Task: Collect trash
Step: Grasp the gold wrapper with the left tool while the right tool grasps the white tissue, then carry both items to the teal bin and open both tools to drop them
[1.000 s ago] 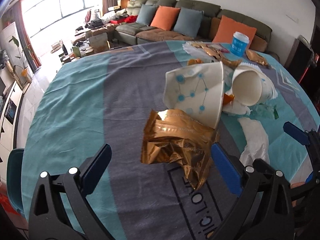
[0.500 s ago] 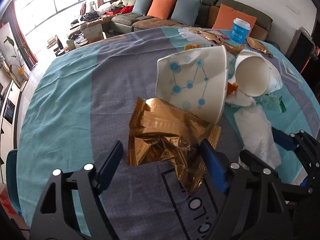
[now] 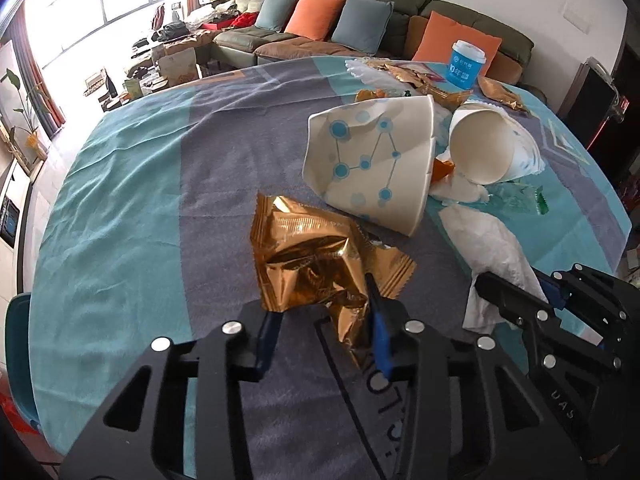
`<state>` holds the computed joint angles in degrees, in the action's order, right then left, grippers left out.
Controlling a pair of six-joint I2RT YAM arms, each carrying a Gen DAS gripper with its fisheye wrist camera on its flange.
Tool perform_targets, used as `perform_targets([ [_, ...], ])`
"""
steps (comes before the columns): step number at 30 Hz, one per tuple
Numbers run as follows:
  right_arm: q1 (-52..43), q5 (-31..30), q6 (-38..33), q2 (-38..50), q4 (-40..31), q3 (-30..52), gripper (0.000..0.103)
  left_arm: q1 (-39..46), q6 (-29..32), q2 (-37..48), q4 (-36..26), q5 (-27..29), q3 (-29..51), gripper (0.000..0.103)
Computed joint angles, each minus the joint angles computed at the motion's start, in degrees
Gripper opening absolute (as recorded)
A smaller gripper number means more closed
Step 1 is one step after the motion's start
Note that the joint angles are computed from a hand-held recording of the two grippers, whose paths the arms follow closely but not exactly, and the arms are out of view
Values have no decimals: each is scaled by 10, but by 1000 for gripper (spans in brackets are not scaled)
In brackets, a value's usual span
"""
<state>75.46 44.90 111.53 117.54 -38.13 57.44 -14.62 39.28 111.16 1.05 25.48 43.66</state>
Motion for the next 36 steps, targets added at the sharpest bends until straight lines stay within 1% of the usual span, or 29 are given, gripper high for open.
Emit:
perform_targets([
  [5,13,12,18,-4,-39,17,10,25,9,-20,-21,24,-4,32],
  [7,17,12,24,-4,-50,21,10,27,7,-22,-26,24,-3,24],
  [8,18,13,25,-4,-54,23,10,29,9,-24,-28,25,-3,22],
  [13,23,23,22,0,-81,47,10,48,12,-46,-33,35,-6,22],
  [19,18,48,-24,2,-97,86,10,94,6,-55,-43,45,15,21],
  [21,12,59,-60,1,-94,103,10,113,6,-54,-46,50,25,21],
  [23,-1,65,-105,-6,-64,103,10,137,5,-48,-54,59,41,21],
  [25,-20,75,-173,-10,-30,113,10,165,3,-41,-57,67,62,21],
  [27,-40,80,-247,-19,22,113,10,192,-5,-29,-74,77,95,21],
  [28,-48,82,-276,-17,37,121,10,204,-7,-24,-80,81,108,21],
  [29,-62,82,-328,-16,66,130,10,222,-12,-16,-87,87,128,21],
  [31,-88,70,-421,-10,130,146,10,251,-17,1,-104,98,165,21],
  [33,-107,57,-491,1,173,167,11,283,-24,23,-120,104,208,21],
  [34,-122,43,-538,9,206,181,11,301,-28,36,-130,108,235,21],
  [36,-143,20,-604,29,237,216,11,327,-36,57,-139,108,273,21],
])
